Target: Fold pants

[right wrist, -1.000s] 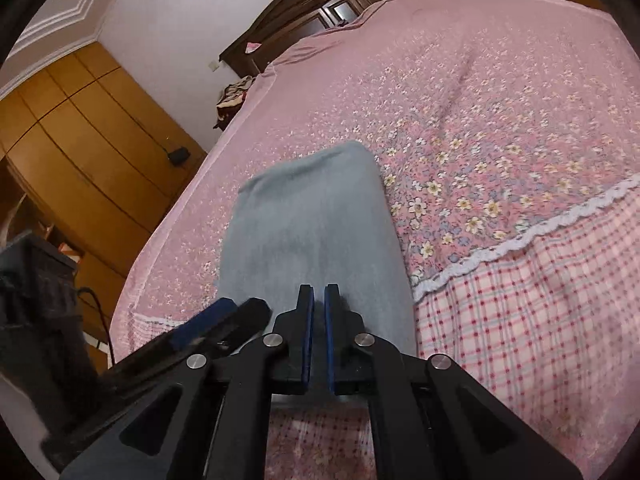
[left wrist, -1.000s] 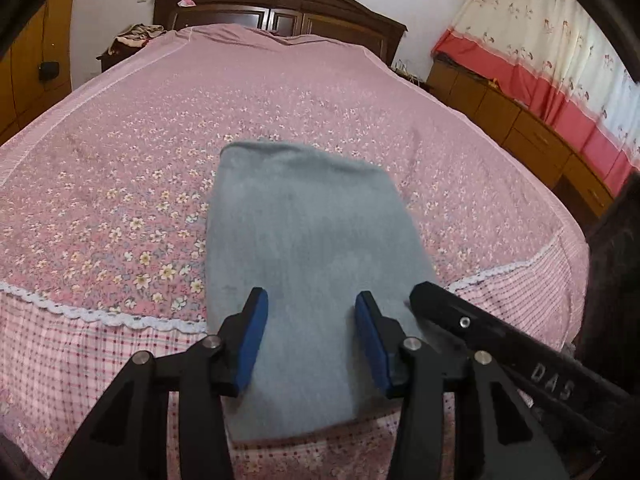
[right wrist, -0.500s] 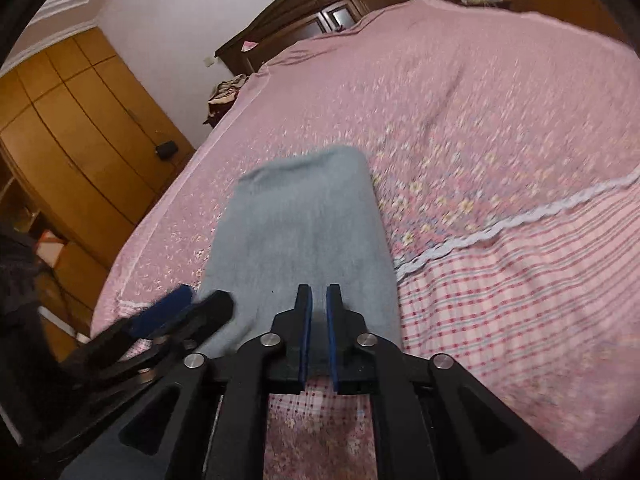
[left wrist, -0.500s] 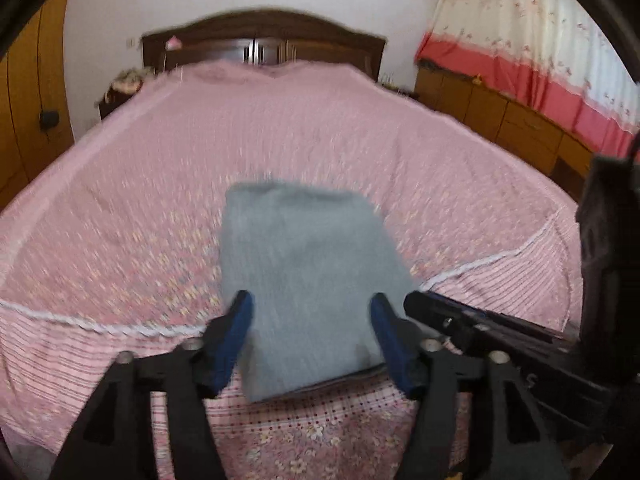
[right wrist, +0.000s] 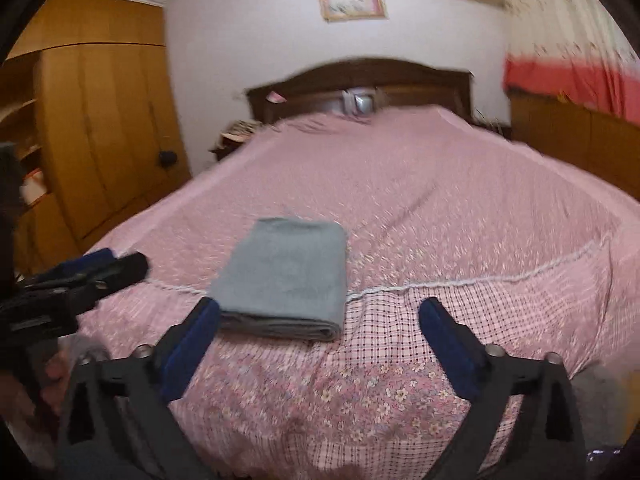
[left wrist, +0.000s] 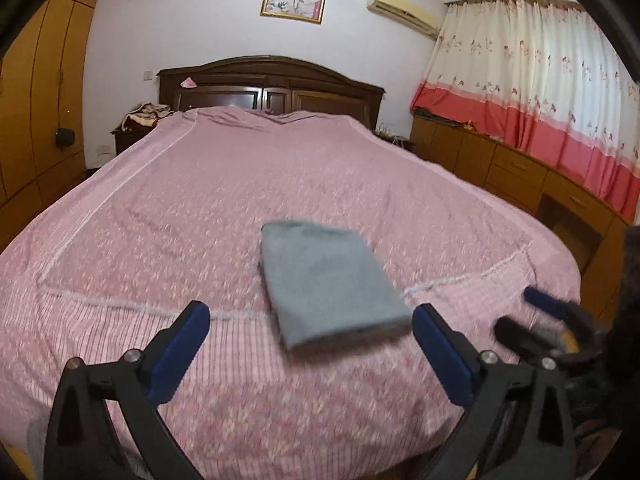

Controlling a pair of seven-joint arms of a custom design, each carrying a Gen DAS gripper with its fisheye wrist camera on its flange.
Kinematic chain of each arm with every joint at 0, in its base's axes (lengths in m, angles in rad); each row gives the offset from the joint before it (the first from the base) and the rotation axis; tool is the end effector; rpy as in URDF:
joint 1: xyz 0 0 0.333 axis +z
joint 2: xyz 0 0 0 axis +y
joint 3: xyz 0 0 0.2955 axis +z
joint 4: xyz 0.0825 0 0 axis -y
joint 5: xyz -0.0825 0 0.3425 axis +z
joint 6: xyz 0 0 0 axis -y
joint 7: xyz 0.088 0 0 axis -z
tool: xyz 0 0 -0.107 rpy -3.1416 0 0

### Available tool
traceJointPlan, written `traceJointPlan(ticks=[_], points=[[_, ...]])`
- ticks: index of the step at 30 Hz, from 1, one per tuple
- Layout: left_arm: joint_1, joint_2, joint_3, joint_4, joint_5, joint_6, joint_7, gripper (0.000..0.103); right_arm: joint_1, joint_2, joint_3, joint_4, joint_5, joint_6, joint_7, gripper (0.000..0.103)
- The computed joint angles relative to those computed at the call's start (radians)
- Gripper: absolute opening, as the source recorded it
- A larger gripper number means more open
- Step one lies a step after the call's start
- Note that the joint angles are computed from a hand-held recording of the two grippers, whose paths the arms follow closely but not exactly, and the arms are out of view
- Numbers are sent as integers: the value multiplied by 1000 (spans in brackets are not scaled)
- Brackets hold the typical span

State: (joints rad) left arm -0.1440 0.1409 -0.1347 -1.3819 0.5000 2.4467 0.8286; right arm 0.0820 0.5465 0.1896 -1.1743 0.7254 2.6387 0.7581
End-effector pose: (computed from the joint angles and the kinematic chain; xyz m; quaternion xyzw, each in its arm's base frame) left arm 0.5785 -0.1567 0.7193 -0.6896 0.5376 -0.3575 0.3281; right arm 0.6993 0.1325 0.5744 -0.7379 0.4233 -0.1973 0.4872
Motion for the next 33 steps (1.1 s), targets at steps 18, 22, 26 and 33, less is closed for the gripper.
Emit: traceJointPlan(ticks=[18, 22, 26, 33], points=[[-2, -89, -20, -262, 190, 97, -208, 103, 11, -11, -22, -120, -63, 37, 27, 103], [2, -89, -19, -268, 180, 102, -206, 103, 20, -8, -33, -120, -91, 56, 62, 103], [6, -82, -20, -267, 159, 110, -184, 103, 16, -4, -29, -116, -93, 51, 62, 103], [3, -76, -19, -267, 148, 113, -157, 103, 19, 6, -35, -113, -116, 32, 84, 103]])
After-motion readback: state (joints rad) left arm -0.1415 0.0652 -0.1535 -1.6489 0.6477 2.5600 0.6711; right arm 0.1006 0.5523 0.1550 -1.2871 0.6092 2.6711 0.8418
